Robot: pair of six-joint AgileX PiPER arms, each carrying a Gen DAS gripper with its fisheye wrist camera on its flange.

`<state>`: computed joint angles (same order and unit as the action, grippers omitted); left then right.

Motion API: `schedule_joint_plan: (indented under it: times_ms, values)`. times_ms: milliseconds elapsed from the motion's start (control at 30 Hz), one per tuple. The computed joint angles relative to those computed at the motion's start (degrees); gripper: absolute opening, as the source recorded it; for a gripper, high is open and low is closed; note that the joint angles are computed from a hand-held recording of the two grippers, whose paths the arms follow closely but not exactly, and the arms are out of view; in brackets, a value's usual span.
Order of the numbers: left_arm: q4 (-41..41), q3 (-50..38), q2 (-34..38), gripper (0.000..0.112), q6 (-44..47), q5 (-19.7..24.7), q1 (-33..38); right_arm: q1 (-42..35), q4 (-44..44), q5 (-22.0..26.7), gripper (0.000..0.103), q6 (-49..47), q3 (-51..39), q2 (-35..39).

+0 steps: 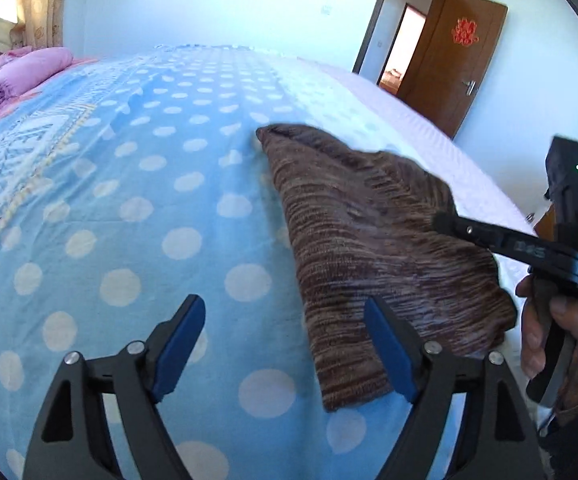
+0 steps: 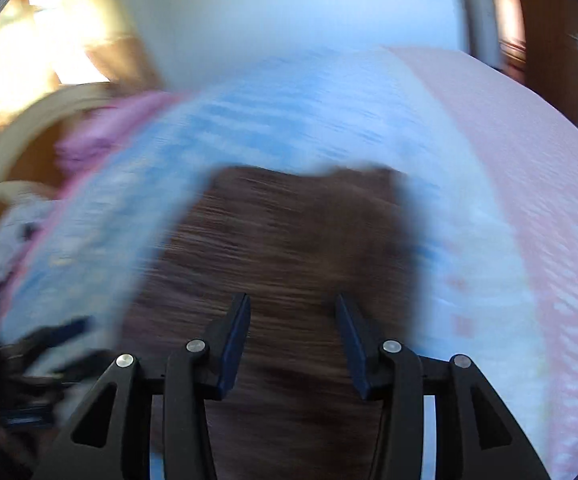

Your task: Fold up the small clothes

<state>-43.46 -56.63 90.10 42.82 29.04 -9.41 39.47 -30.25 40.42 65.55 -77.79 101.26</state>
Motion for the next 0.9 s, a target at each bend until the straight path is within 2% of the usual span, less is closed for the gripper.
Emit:
schedule_joint_plan:
  times_ms: [67,133,267,367,467,567,700,767,900]
  values:
    - [5.56,-1.01,1.93,0.085,-4.86,0.67,-1.56,-2.38,0.85,-3.14,0.046,3.62,4.72,-3.33]
    - [3.67,1.41,-0.56,0.085,-3.13,0.55,-0.70,-2.10,-2.35,-1.72,0.046,8.11,6.54,-5.27]
    - [1.86,1.82,-3.32,0.085,-0.46,1.19,0.62,1.09,-6.90,-4.34,0.046,15.64,12.44,-12.10]
    - [2.46,0.65,-2.75,0.085,-1.60,1.13,0.86,5.45,-8.67,-5.85,0.046,19.31,15.89,-14.34]
    - [4.86,0.35,-0.66,0.085,-3.19,0.75,-0.39,9.49,-5.35,1.68,0.025,18.51,15.58,-12.01]
    - [3.34,1.81,-0.48,0.085,-1.25,0.19,-0.96,9.67,-5.94,-2.70,0.025,23.45,21.06,-14.64]
    - [5.61,0.27,-1.43,0.085,-2.96,0.99,-1.60,8.74,-1.37,0.35,0.025,16.11,17.02,-14.24]
    - [7.27,-1.26,-1.45,0.085,-4.60,0.97,-2.00,8.03,-3.27,-1.25,0.027,15.39,16.47,-15.45]
    - [12.13,-4.33,0.74,0.085,-9.49,-0.04,-3.61,5.03,-9.21,-2.41,0.036,14.88,13.82,-14.46]
